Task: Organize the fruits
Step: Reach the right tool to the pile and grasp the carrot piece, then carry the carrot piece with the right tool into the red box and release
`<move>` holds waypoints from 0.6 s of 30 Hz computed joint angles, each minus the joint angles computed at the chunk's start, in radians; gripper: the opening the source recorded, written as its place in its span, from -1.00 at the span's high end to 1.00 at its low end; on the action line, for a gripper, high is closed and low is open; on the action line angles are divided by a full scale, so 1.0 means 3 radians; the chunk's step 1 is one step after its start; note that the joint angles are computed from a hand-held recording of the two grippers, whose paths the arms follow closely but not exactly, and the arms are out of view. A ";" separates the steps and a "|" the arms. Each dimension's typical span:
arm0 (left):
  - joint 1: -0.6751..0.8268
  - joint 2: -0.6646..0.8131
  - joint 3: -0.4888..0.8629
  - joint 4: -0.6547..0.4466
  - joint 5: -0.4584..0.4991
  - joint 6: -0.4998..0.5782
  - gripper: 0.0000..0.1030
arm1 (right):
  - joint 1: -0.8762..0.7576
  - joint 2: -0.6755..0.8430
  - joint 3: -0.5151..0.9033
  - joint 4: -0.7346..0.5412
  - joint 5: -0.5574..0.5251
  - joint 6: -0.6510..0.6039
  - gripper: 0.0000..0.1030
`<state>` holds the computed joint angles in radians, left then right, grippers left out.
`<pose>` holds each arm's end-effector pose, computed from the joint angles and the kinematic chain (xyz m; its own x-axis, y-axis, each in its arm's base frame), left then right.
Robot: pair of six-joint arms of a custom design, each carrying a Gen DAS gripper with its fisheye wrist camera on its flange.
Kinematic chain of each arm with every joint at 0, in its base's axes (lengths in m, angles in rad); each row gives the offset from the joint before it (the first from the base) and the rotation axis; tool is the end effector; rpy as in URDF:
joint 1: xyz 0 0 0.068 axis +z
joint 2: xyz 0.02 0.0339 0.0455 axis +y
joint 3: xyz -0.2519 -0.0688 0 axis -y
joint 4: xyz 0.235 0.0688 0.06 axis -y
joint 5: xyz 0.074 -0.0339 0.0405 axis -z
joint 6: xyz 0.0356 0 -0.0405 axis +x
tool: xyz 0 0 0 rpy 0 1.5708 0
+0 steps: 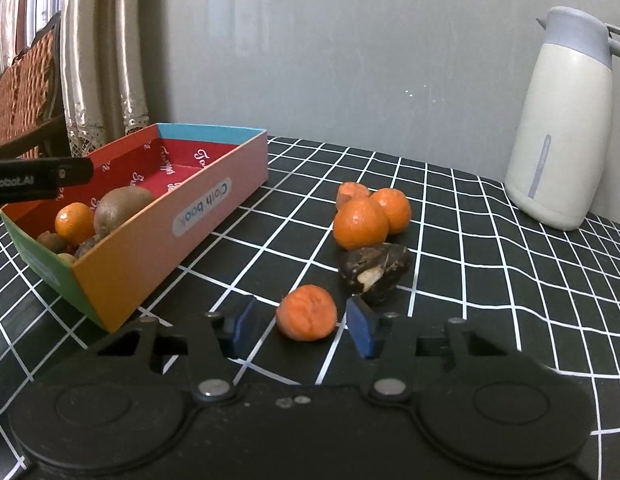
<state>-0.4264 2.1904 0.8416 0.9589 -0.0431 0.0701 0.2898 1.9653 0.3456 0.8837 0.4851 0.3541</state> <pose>0.3447 -0.1549 0.0609 -0.3188 0.2217 -0.9215 0.4002 0.9128 0.0811 0.2380 0.0537 0.0376 -0.5762 0.1483 -0.8037 0.2966 0.9543 -0.0366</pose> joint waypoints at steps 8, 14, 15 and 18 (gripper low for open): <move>0.0047 -0.0006 -0.0009 -0.0007 0.0031 0.0007 -0.88 | -0.0002 0.0051 0.0112 -0.0171 0.0029 0.0031 0.16; 0.0067 0.0002 -0.0005 -0.0008 0.0061 0.0000 -0.88 | -0.0027 0.0057 0.0136 -0.0193 -0.0021 0.0039 0.37; 0.0067 0.0001 -0.0002 -0.0015 0.0059 0.0000 -0.88 | -0.0027 0.0035 0.0144 -0.0224 -0.0032 0.0049 0.38; 0.0063 -0.0008 -0.0011 -0.0017 0.0061 -0.0010 -0.88 | 0.0016 0.0005 0.0148 -0.0250 -0.0013 0.0021 0.38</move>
